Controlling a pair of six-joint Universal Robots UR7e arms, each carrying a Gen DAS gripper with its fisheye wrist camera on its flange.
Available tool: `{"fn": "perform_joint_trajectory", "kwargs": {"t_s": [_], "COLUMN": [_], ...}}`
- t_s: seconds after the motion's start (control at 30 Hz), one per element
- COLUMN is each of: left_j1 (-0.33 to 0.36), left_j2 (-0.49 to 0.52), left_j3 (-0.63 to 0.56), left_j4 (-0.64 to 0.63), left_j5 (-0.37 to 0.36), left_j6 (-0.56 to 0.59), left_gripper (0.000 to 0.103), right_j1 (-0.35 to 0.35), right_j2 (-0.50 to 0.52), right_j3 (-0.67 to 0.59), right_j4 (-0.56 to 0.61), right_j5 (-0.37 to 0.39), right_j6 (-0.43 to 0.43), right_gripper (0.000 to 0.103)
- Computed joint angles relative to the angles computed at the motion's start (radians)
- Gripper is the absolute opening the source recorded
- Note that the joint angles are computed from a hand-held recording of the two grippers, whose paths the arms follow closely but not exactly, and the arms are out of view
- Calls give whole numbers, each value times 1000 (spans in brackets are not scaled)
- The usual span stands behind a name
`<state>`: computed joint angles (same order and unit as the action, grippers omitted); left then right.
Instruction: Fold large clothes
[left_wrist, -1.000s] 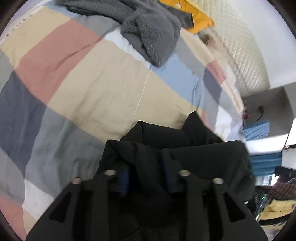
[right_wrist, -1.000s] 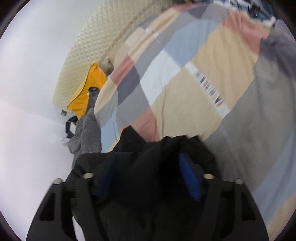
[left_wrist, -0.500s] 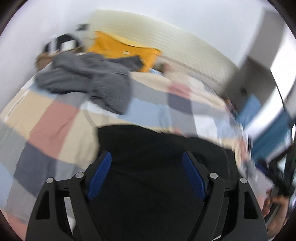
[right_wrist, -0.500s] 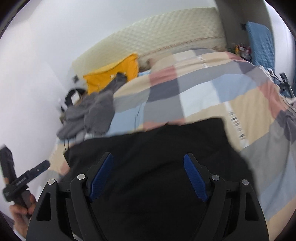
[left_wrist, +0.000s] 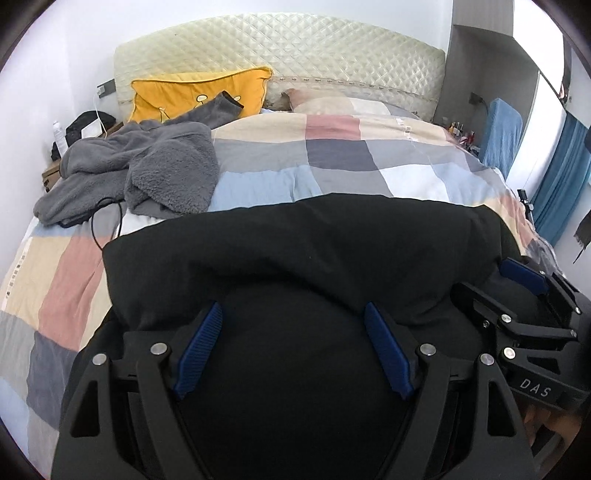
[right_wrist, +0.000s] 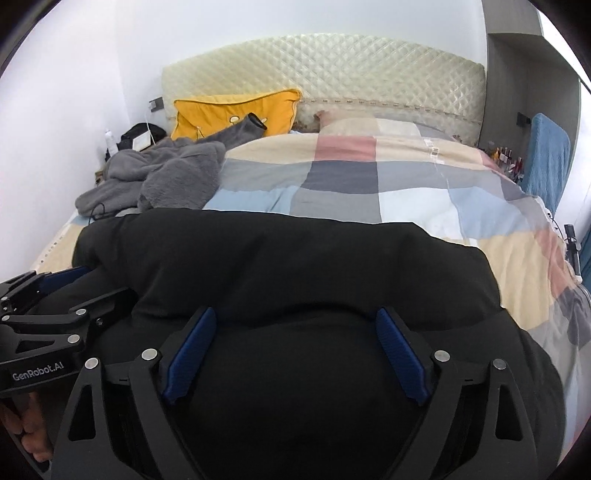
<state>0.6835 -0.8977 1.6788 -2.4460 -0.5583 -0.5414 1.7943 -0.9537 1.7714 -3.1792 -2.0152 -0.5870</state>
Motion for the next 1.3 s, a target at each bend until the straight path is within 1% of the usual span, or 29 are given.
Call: {"fn": "perform_joint_trajectory", "kwargs": {"t_s": [0.1, 0.17, 0.2, 0.3, 0.4, 0.7, 0.93, 1.07, 1.17, 1.3], "left_j1": [16, 23, 24, 24, 27, 62, 101, 116, 115, 113], "left_j2": [29, 43, 47, 43, 38, 48, 70, 54, 39, 11], "left_j3": [-22, -36, -42, -30, -12, -63, -98, -88, -72, -42], "left_j4": [-18, -17, -6, -25, -69, -40, -76, -85, -75, -57], "left_j5": [22, 30, 32, 20, 7, -57, -72, -88, -80, -66], "left_j6": [14, 24, 22, 44, 74, 43, 65, 55, 51, 30], "left_gripper": [81, 82, 82, 82, 82, 84, 86, 86, 86, 86], "right_j1": [-3, 1, -1, -17, -22, -35, -41, -54, -66, -84], "right_j2": [17, 14, 9, -16, -18, 15, 61, 48, 34, 9], "right_j3": [-31, -29, -24, -5, 1, -66, -154, -160, -154, -132], "right_j4": [22, 33, 36, 56, 53, 124, 188, 203, 202, 186], "right_j5": [-4, -12, -5, 41, 54, 71, 66, 64, 68, 74], "right_j6": [-9, -31, -40, -54, -93, -56, -31, -18, -9, -16], "right_gripper": [89, 89, 89, 89, 90, 95, 96, 96, 96, 96]}}
